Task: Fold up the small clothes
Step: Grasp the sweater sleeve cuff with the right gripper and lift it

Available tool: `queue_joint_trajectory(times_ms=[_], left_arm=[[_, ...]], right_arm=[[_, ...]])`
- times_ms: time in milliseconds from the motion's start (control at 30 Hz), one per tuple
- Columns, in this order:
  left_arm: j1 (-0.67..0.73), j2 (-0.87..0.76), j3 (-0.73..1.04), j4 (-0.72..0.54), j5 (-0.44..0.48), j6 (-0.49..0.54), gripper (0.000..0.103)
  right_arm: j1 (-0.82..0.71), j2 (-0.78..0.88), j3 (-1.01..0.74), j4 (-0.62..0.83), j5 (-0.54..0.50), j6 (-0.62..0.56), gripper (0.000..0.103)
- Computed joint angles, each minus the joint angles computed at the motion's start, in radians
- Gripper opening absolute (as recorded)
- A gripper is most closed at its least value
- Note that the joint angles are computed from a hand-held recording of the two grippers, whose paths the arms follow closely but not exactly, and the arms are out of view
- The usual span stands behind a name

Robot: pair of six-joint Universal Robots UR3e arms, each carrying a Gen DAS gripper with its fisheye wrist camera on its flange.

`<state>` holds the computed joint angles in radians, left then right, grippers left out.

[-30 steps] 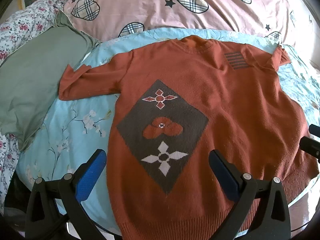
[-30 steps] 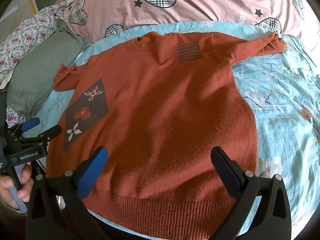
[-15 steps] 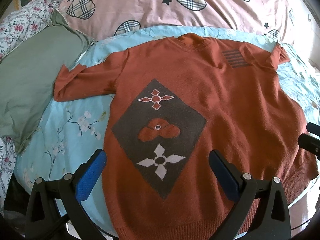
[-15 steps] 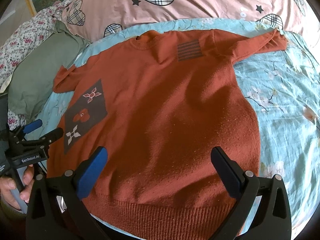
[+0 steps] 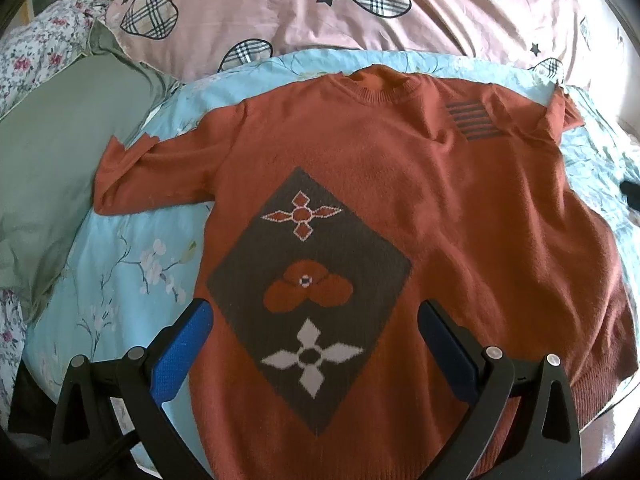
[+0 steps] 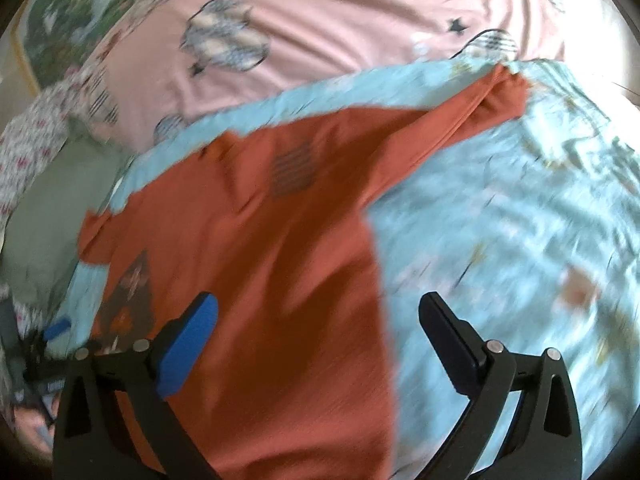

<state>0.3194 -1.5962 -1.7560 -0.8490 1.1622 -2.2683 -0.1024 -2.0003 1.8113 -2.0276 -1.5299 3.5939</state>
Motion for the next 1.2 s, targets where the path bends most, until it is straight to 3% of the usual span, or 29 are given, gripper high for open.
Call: queue_joint_trajectory(times_ms=[167,367,500,700,733,800,833,933,1067,1200], left_arm=[[-0.055,-0.091,0.103,-0.002,0.032,-0.056,0.102],[-0.126,-0.222,0.235,0.007,0.094,-0.128,0.102],[-0.175,-0.315,0.333,0.007,0.155,-0.181,0.102],[-0.226,-0.445,0.484,-0.035,0.209,-0.261,0.102],[-0.235,-0.462,0.501,-0.043,0.219,-0.269,0.102],[-0.247,-0.487,0.53,-0.069,0.223,-0.277,0.102],[-0.254,-0.492,0.537,-0.086,0.226,-0.277,0.102],[-0.26,-0.487,0.524,-0.094,0.215,-0.261,0.102],[-0.246,-0.459,0.483,-0.083,0.181,-0.251,0.102],[-0.22,-0.423,0.454,-0.096,0.129,-0.245,0.102]], right_arm=[[-0.356,0.036,-0.01,-0.043,0.122,-0.174,0.077],[-0.558,0.372,-0.197,-0.191,0.096,-0.237,0.054],[-0.608,0.657,-0.438,-0.224,0.04,-0.234,0.052],[-0.654,1.021,-0.825,-0.183,0.042,-0.16,0.05],[-0.652,1.045,-0.85,-0.175,0.035,-0.157,0.046],[-0.636,1.12,-0.933,-0.146,0.013,-0.194,0.019],[-0.634,1.139,-0.947,-0.132,0.028,-0.215,0.006],[-0.62,1.063,-0.813,-0.237,0.078,-0.221,0.006],[-0.56,0.875,-0.592,-0.344,0.265,-0.243,0.006],[-0.442,0.804,-0.54,-0.379,0.373,-0.205,0.006]])
